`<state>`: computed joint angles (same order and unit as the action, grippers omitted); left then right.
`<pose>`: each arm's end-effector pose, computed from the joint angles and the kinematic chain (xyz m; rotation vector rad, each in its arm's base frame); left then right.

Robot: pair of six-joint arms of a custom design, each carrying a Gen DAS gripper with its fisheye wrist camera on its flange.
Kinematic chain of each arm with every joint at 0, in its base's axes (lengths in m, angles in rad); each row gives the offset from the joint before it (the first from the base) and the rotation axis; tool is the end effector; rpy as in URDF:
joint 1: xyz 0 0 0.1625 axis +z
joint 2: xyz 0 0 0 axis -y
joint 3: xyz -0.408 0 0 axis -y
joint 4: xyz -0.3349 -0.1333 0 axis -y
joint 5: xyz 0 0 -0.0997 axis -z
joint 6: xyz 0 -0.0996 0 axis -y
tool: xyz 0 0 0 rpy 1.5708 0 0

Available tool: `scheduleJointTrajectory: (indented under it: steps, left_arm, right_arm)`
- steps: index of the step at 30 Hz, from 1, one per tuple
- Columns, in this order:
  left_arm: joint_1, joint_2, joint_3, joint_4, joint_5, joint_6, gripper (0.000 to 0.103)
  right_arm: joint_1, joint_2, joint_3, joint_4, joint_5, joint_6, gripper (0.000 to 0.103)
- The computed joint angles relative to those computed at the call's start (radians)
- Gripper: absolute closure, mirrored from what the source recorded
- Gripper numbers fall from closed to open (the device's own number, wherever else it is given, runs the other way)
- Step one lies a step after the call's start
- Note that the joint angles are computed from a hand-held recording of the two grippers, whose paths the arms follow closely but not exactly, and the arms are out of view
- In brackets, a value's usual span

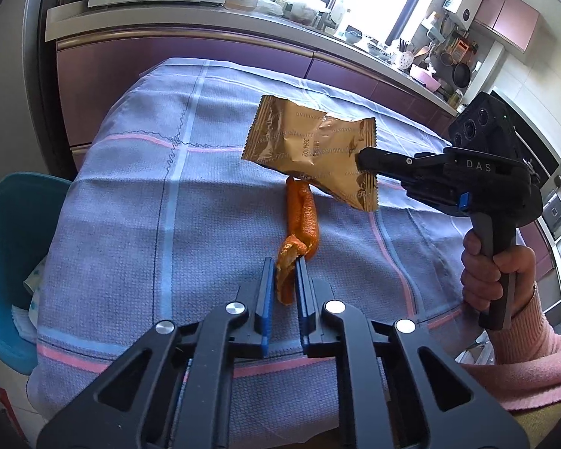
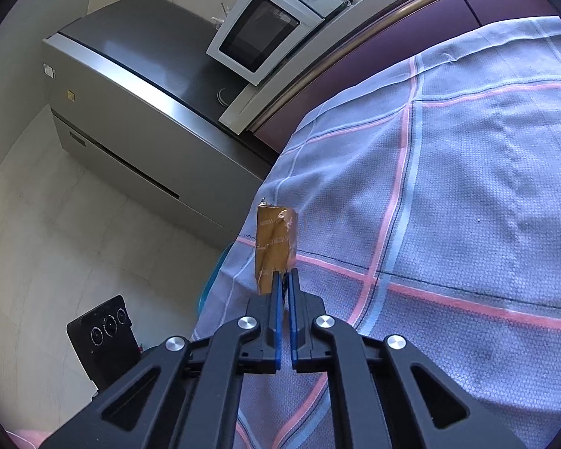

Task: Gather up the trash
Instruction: 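Lift the orange peel with the left tool while the right tool holds the gold wrapper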

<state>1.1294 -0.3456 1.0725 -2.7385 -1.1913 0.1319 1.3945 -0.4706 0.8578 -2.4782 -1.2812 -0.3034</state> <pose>-0.1724 -0.7633 0.0370 0.6653 2.6762 -0.6914 0.0176 -0.8236 0.1878 -0.2933 2.8558 -0.8410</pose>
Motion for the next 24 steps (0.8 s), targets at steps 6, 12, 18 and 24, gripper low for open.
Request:
scheduleJointTrajectory:
  steps: [6,12,18,24]
  left_arm:
    - [-0.005,-0.005,0.011,-0.032,0.023,0.000,0.095]
    - [-0.011,-0.028,0.045,-0.082,0.037,0.006,0.095]
    - [-0.019,-0.052,0.079,-0.131,0.055,0.017,0.096]
    - [-0.019,-0.070,0.109,-0.150,0.052,0.028,0.096]
  right_arm:
    - [0.002,-0.014,0.018,-0.017,0.021,-0.017,0.101]
    - [0.005,-0.024,0.027,-0.027,0.043,-0.028,0.101]
    - [0.012,-0.017,0.016,-0.015,0.055,-0.040,0.101]
    - [0.018,-0.005,-0.003,0.000,0.056,-0.046,0.101]
